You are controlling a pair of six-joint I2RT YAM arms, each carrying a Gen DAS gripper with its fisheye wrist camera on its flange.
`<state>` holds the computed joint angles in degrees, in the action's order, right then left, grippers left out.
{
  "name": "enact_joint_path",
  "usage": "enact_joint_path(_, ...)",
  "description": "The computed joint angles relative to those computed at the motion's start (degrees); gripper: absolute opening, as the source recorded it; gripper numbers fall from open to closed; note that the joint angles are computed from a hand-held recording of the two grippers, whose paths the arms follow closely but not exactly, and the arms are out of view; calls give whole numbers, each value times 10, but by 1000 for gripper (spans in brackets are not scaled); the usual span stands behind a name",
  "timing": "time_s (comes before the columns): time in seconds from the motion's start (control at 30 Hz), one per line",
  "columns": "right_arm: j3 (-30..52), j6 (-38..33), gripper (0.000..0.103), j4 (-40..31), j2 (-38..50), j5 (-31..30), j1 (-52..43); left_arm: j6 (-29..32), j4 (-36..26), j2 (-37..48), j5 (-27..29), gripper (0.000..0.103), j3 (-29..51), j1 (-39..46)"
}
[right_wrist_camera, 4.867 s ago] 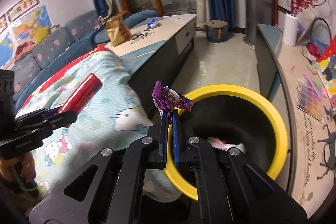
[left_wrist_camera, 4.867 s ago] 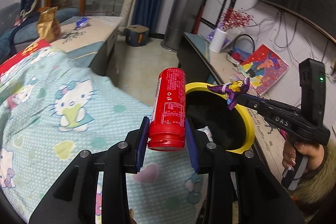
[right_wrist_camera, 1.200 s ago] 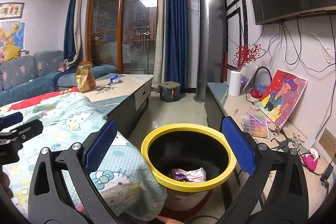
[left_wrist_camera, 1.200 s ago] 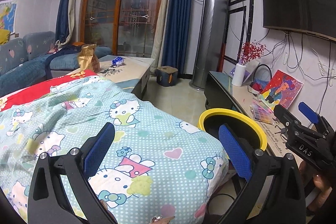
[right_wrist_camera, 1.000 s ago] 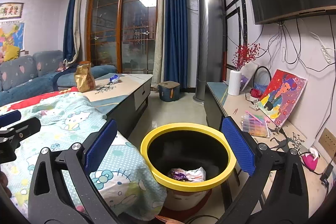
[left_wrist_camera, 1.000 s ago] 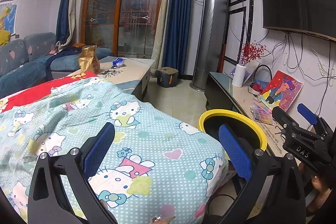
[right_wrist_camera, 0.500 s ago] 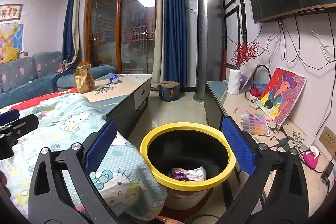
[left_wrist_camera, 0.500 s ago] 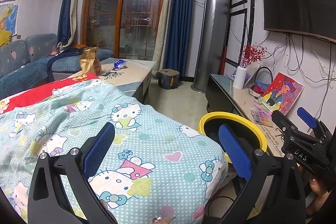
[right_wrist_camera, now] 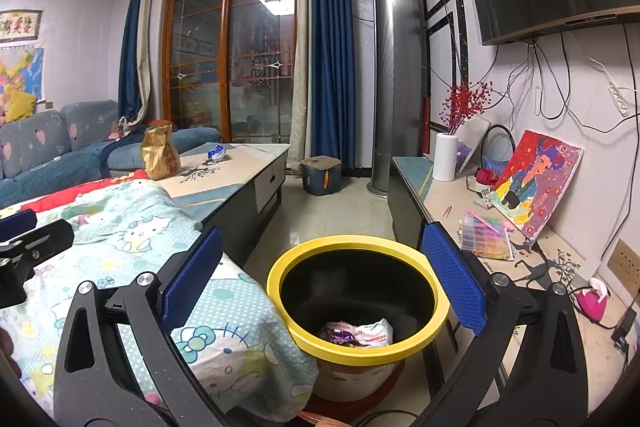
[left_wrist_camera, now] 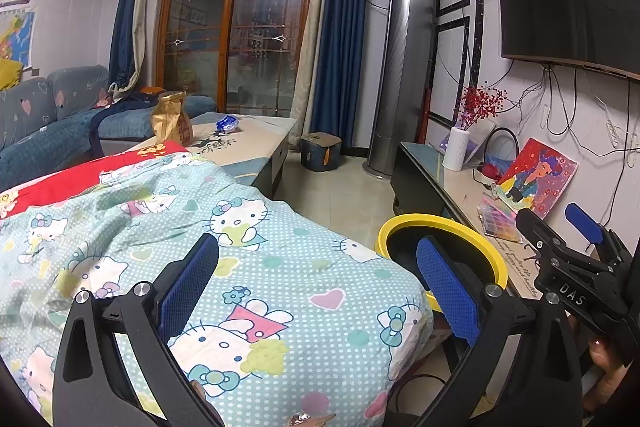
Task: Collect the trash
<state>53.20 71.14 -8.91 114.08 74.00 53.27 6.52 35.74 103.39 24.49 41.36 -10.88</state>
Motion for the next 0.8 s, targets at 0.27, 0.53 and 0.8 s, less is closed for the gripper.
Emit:
enact_joint_path(0.27,-3,-1,92,3,-2,0,0,-2,1,-4,-6,97,-3,-7)
enact_joint_path(0.53,-6,-5,92,10,-2,1,0,7,16,-3,-27,97,-13,-18)
enact_joint_path(0.8,4,-203,92,186,-5,-12,5,-21,-47,18,-7,97,9,30)
